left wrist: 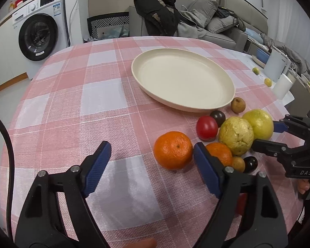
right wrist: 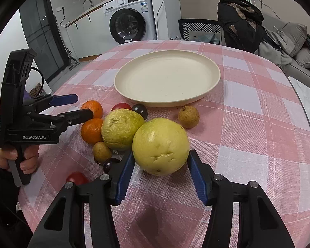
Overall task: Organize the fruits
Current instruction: 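Grasp a mandarin orange with the left tool while the right tool grasps a large yellow pomelo, then lift the mandarin with the left tool while the right tool carries the pomelo toward the cream plate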
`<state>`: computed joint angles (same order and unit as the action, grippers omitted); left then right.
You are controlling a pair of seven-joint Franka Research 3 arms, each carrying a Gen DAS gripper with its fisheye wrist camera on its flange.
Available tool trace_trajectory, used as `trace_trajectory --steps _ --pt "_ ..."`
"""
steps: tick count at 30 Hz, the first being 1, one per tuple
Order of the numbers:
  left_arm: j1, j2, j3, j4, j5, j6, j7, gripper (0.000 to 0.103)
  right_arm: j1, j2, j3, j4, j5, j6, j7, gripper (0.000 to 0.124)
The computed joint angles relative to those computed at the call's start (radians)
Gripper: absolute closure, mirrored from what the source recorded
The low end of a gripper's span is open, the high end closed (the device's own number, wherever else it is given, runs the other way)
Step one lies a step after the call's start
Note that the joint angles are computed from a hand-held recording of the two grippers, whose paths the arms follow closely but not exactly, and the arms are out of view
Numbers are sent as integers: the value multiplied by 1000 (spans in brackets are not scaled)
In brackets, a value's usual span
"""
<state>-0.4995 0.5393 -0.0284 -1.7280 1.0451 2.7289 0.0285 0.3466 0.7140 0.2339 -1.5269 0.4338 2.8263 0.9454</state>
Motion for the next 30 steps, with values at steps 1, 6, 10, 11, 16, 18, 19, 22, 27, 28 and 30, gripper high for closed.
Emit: trace_trajectory --steps 1,6,10,11,16,18,19,22,27,28,30 --pt "4 3 -4 3 -4 4 12 28 -1 1 1 2 2 -2 0 69" --pt "19 10 -12 -1 -29 76 50 52 -6 0 7 2 11 -6 -6 70" --pt "17 14 -3 -5 -54 129 84 65 -3 3 4 7 15 1 -2 69" --pt "10 14 3 -4 -57 126 89 66 3 5 -2 10 12 4 4 69" --pt "-10 13 21 -5 -58 129 87 66 7 13 -6 28 2 2 18 70" --pt "-14 12 25 -7 -58 132 84 66 4 12 -1 23 3 12 12 71" --pt "-17 10 29 -10 -54 136 78 66 1 11 4 19 6 17 8 71" --pt "-25 2 40 -19 -35 145 56 66 -16 11 22 12 21 26 -8 72" --pt "-31 -11 53 -31 9 158 10 66 -40 -1 48 -11 56 50 -39 72" --pt "-33 -16 56 -36 22 161 -4 66 -45 -4 54 -15 62 55 -48 73" --pt "-32 -20 57 -38 42 162 -24 66 -55 -9 66 -24 76 63 -66 73"
